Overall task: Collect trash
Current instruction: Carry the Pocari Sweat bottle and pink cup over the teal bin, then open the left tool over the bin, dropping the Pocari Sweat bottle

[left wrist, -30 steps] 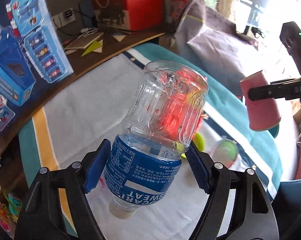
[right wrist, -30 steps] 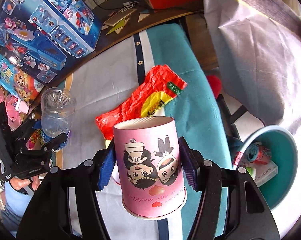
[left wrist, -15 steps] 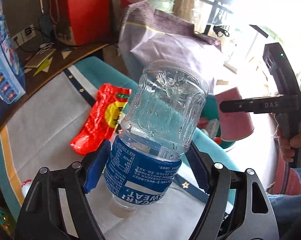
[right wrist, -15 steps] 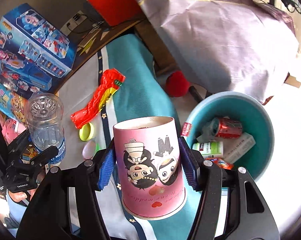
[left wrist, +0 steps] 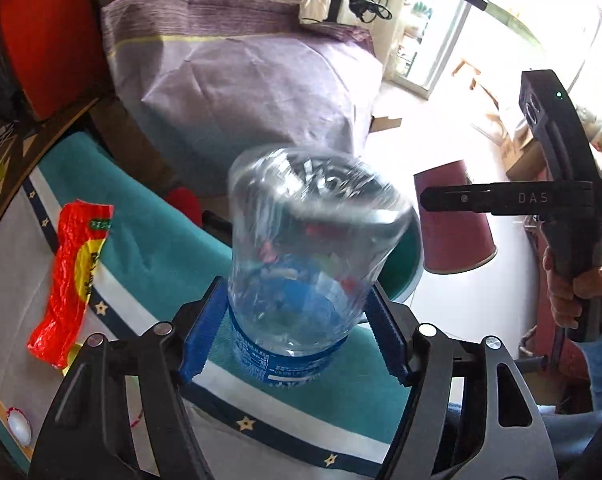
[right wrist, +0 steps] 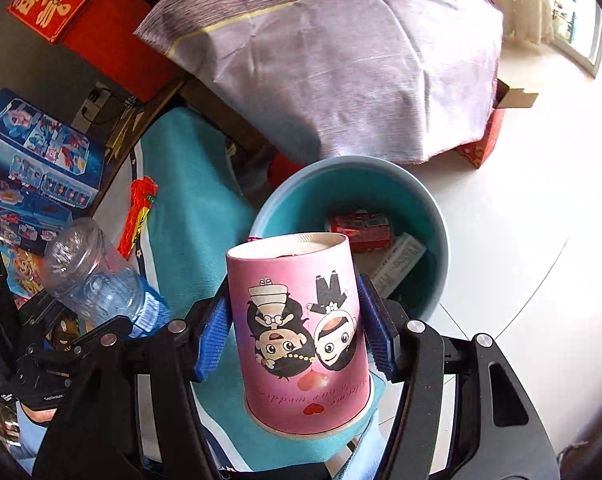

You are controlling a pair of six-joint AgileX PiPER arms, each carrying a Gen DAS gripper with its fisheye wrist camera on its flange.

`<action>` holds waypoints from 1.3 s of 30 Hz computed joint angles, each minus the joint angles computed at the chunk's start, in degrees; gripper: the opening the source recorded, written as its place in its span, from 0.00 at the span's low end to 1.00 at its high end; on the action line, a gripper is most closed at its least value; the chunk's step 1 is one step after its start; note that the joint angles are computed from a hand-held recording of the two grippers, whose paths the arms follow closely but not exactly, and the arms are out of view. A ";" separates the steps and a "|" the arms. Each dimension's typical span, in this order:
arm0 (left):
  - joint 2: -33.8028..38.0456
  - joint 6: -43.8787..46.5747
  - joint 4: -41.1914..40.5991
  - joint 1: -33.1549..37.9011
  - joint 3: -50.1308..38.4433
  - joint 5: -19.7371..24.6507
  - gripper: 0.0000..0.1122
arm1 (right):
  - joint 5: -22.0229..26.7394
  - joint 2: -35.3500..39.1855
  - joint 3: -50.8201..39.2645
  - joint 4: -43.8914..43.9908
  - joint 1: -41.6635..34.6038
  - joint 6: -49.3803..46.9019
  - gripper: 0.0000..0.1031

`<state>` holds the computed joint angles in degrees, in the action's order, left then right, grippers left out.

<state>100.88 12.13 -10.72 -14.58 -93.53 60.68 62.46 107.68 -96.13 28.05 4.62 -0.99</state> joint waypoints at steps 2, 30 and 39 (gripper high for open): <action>2.60 -0.68 0.11 -1.50 -2.85 0.59 0.60 | -0.08 0.04 0.74 0.22 -1.33 -0.68 0.55; 16.98 -4.11 -2.75 -7.25 -23.98 4.84 0.55 | 4.38 4.99 -10.23 -1.91 -4.60 1.52 0.55; 19.49 -2.99 -5.52 -7.00 -25.47 6.37 0.55 | 4.51 4.53 -9.48 -4.03 -4.70 2.86 0.55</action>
<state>120.38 9.14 -16.24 -21.57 -119.00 67.06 66.97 112.21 -105.61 24.02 -0.08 1.88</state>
